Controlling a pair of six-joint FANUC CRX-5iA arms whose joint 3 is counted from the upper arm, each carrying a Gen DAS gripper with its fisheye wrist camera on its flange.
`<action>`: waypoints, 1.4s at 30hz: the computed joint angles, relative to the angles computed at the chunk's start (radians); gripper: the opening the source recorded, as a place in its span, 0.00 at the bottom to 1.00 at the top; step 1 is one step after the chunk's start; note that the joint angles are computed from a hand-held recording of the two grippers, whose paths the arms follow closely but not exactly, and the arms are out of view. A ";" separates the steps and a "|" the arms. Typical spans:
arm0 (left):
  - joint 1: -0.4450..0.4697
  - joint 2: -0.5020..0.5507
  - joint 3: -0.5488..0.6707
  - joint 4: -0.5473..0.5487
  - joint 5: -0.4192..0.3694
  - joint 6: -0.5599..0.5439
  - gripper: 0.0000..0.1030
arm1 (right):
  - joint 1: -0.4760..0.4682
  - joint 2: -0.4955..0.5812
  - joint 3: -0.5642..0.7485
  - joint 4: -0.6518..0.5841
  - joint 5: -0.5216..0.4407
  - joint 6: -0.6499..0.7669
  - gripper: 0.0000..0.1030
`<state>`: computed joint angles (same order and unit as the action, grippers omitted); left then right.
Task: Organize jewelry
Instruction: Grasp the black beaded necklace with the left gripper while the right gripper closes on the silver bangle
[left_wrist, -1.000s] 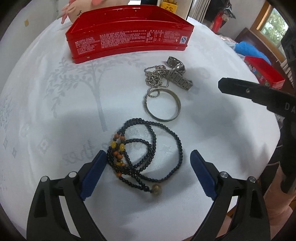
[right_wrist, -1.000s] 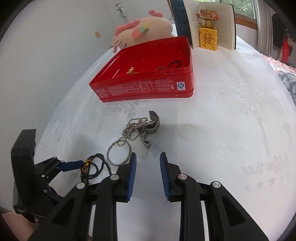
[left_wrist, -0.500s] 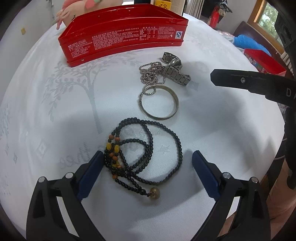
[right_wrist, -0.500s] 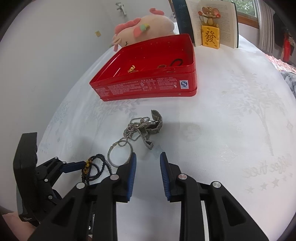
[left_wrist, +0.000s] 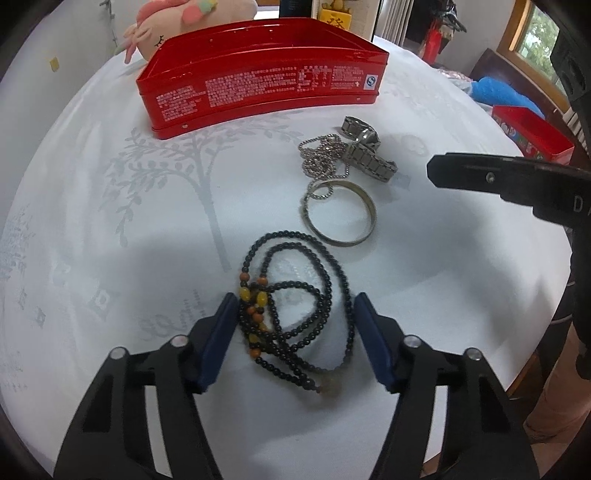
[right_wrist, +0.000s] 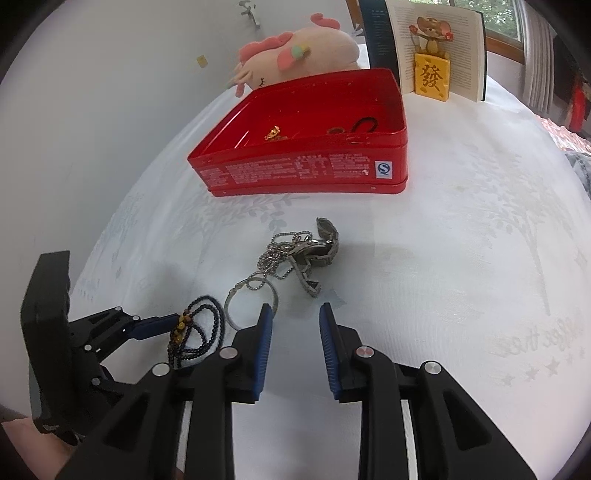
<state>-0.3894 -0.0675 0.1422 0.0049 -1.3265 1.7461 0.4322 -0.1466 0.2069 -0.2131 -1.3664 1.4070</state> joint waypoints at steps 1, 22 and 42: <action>0.010 -0.006 -0.009 0.012 0.006 -0.009 0.55 | 0.003 0.001 0.000 0.001 0.000 0.000 0.26; 0.089 -0.057 -0.082 0.091 0.049 -0.059 0.23 | 0.032 0.033 0.018 -0.008 -0.023 0.005 0.26; 0.158 -0.087 -0.122 0.159 0.077 -0.085 0.15 | 0.071 0.092 0.031 0.027 -0.041 -0.013 0.26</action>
<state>-0.2313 -0.1545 0.0206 0.1642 -1.2497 1.6610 0.5031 -0.0543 0.2382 -0.1861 -1.4071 1.3940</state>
